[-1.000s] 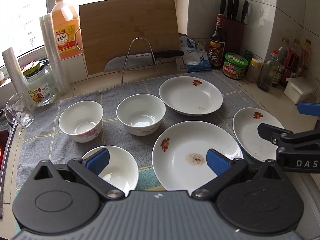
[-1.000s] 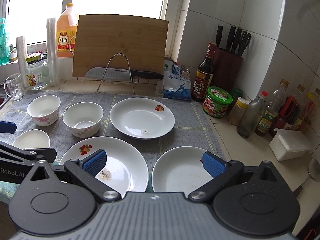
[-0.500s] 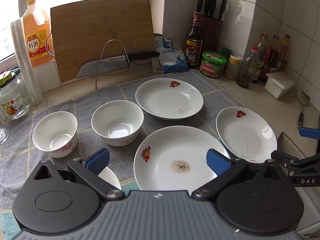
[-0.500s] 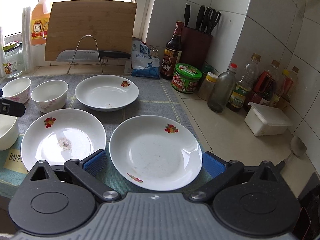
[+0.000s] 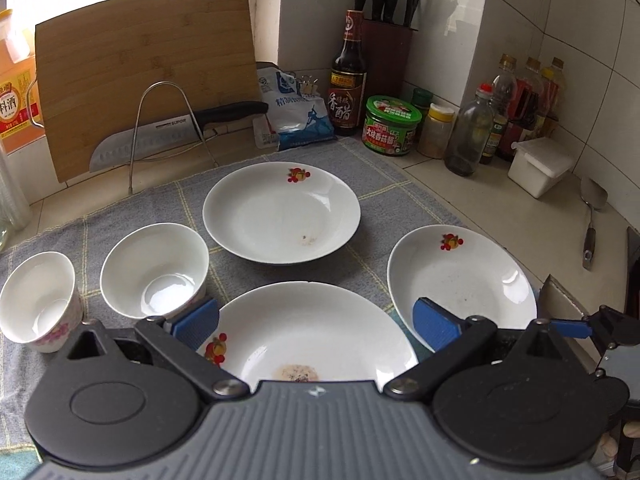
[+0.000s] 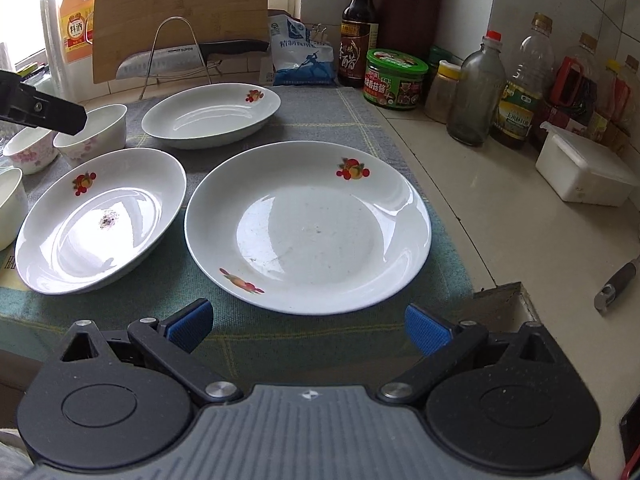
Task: Organize plates and bowls
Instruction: 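Move the left tool to the stained white plate's rim and grasp it, then lift the stained plate off the towel with the left tool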
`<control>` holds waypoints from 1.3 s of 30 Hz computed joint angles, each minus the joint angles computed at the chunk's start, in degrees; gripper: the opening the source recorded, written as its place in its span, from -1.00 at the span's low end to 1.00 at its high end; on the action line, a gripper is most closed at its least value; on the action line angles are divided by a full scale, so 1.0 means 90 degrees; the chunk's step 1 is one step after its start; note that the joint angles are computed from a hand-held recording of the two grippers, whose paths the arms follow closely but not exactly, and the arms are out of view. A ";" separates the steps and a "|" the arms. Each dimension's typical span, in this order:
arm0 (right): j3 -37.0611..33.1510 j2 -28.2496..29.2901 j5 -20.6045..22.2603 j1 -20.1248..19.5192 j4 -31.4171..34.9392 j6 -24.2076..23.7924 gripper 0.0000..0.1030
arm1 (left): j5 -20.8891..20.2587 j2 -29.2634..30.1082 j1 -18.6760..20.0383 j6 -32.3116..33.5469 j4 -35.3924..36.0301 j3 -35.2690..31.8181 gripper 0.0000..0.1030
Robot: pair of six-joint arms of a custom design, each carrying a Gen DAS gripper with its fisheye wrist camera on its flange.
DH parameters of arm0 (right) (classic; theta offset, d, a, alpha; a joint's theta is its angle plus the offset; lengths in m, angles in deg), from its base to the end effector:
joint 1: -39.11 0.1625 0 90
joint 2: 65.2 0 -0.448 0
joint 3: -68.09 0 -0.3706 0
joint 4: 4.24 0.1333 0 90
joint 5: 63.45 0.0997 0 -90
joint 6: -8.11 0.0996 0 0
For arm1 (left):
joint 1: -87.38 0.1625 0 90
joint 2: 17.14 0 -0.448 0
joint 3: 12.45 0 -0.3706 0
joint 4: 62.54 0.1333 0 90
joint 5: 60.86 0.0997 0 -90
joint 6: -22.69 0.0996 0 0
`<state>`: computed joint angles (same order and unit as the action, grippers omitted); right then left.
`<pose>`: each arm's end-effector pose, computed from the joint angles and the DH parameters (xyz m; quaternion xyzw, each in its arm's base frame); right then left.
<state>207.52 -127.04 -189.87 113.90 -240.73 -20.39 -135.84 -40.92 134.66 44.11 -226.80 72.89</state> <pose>-0.0338 -0.4071 0.2597 -0.0849 -0.7985 0.4028 0.4392 -0.3613 -0.6258 -0.0547 0.5109 0.8427 -0.1318 0.1074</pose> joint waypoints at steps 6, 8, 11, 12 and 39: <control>-0.0016 -0.0121 0.0625 -0.0434 0.0150 -0.0331 1.00 | -0.0377 0.0265 -0.0001 -0.0227 0.0751 -0.0533 0.99; -0.0001 -0.0193 0.0872 -0.0573 0.0235 -0.0417 1.00 | -0.0447 0.0360 -0.0018 -0.0157 0.0879 -0.0654 0.99; 0.0012 -0.0282 0.1202 -0.0769 0.0302 -0.0589 1.00 | -0.0468 0.0519 -0.0049 -0.0049 0.1115 -0.0876 0.99; 0.0015 -0.0314 0.1300 -0.0827 0.0348 -0.0624 1.00 | -0.0479 0.0595 -0.0059 -0.0013 0.1213 -0.0984 0.99; 0.0085 -0.0544 0.2513 -0.1476 0.0502 -0.1471 1.00 | -0.0728 0.2931 -0.0262 0.1445 0.5640 -0.5259 0.48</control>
<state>208.28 -131.93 -167.25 100.61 -236.21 -33.63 -142.39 -14.54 132.30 57.12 -176.04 25.56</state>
